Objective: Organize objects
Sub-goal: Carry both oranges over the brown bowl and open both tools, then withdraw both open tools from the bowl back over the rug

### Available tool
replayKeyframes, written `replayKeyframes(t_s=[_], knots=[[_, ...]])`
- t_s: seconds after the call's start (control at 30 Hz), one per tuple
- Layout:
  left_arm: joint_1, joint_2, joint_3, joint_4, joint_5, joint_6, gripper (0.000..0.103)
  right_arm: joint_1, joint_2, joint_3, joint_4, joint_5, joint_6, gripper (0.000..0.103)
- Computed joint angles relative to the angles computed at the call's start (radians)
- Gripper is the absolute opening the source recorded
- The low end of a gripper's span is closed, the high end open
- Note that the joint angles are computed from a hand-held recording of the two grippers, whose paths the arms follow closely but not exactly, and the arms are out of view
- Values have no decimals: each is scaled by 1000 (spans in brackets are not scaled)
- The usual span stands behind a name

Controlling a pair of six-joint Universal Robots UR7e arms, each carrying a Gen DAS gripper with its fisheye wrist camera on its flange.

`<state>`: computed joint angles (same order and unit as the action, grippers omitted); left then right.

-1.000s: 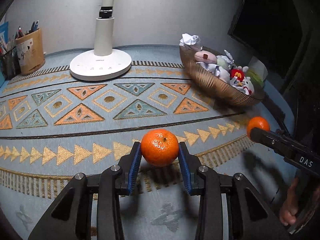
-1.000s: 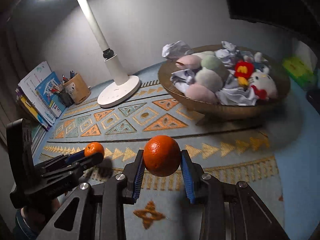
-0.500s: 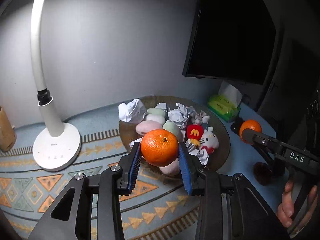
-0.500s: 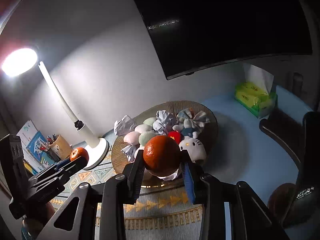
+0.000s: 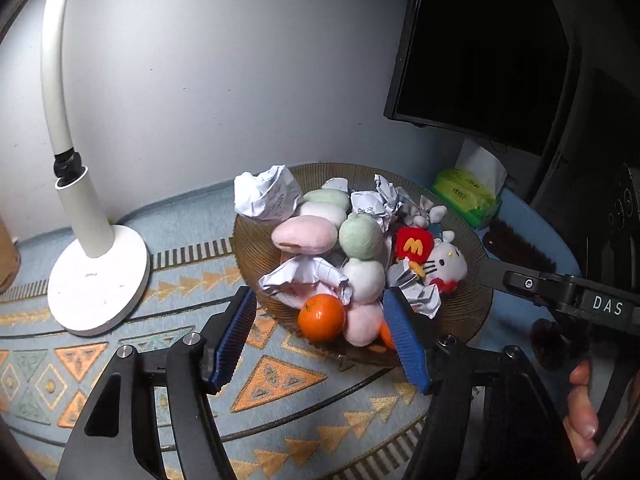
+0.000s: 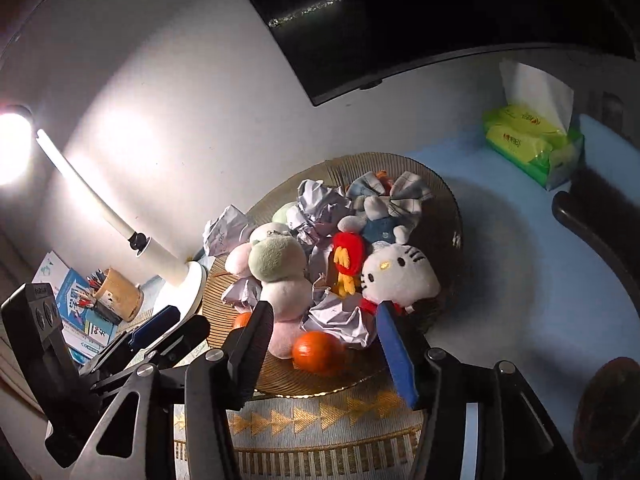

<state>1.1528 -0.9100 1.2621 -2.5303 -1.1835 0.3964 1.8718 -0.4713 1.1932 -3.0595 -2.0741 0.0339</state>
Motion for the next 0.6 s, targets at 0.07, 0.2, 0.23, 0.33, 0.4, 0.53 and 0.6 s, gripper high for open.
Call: replayKeyframes(t_s=[0.07,0.2,0.23,0.33,0.4,0.53,0.6], knots=[[7,-36,31,-12,-4,-13,64,4,-15,34,-13,9,25,53],[18,-131,107,-41,15,-27,64,38,-15,71,-34,3,22,53],[22,-159,128,-51,19,-29,64,50,-9,74,-39,3,15,53],[39,-242,185,-67,40,-47,65,87,18,66,-25,15,-5,58],[49,-293,213,-74,66,-56,65,112,41,52,-6,22,-14,58],[60,-370,246,-92,132,-41,65,159,102,-8,46,35,-36,58],[67,-393,263,-113,185,-26,70,180,141,-49,74,16,-50,58]])
